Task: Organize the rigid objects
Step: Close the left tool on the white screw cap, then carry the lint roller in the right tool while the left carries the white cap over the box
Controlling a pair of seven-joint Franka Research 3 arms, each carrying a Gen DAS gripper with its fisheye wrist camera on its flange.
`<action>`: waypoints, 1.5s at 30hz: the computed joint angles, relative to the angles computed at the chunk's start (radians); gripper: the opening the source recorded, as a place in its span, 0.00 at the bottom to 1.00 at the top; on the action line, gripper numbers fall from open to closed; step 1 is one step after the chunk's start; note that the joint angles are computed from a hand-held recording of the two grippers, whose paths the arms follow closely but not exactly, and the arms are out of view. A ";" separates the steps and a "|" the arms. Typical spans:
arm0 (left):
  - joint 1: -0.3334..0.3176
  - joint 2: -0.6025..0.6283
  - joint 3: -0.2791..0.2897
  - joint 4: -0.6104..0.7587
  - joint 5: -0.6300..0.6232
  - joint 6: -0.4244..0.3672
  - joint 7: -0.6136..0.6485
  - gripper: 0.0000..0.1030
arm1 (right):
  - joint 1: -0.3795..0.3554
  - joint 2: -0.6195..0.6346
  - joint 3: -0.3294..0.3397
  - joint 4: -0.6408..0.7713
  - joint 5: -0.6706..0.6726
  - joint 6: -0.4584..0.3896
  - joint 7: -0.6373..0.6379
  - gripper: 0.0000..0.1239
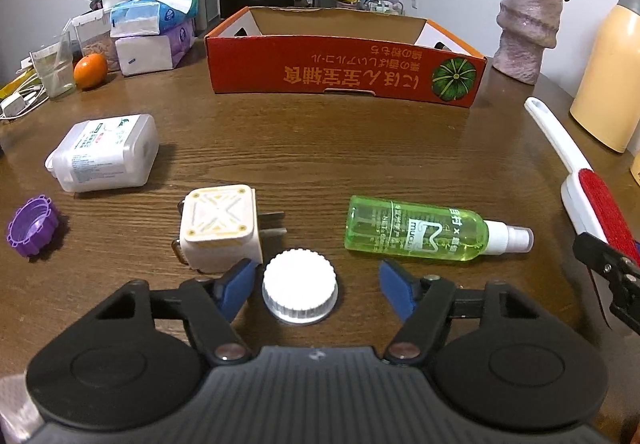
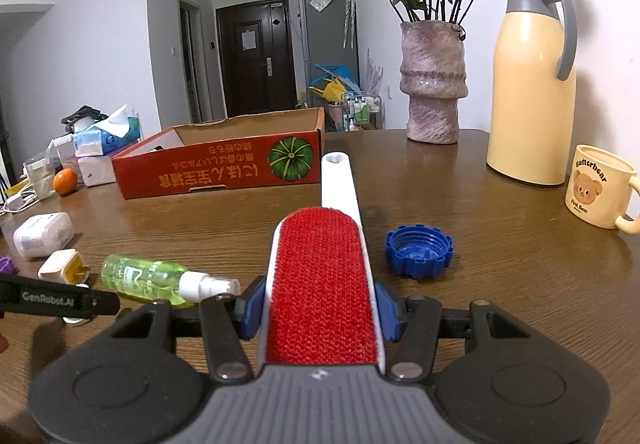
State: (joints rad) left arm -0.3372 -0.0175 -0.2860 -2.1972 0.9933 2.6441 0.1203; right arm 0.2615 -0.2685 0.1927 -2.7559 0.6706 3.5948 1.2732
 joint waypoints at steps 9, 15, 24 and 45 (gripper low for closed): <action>0.001 0.000 0.001 0.001 0.047 0.001 -0.026 0.39 | 0.008 -0.005 -0.026 -0.010 -0.055 -0.003 0.042 0.44; 0.004 -0.005 0.003 -0.007 0.066 0.024 -0.034 0.38 | 0.003 -0.005 -0.021 -0.010 -0.059 -0.004 0.045 0.44; 0.010 -0.038 -0.007 -0.021 0.129 0.037 -0.078 0.38 | 0.007 -0.006 0.002 -0.007 -0.028 0.032 0.019 0.44; 0.048 -0.109 -0.031 -0.036 0.236 0.051 -0.142 0.37 | 0.049 0.001 0.015 0.065 -0.014 0.051 -0.034 0.44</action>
State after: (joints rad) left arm -0.2893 -0.1267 -0.3168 -2.2334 1.2292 2.6954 -0.0221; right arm 0.3103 -0.2673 0.2079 -2.6910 0.6567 3.6455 1.2396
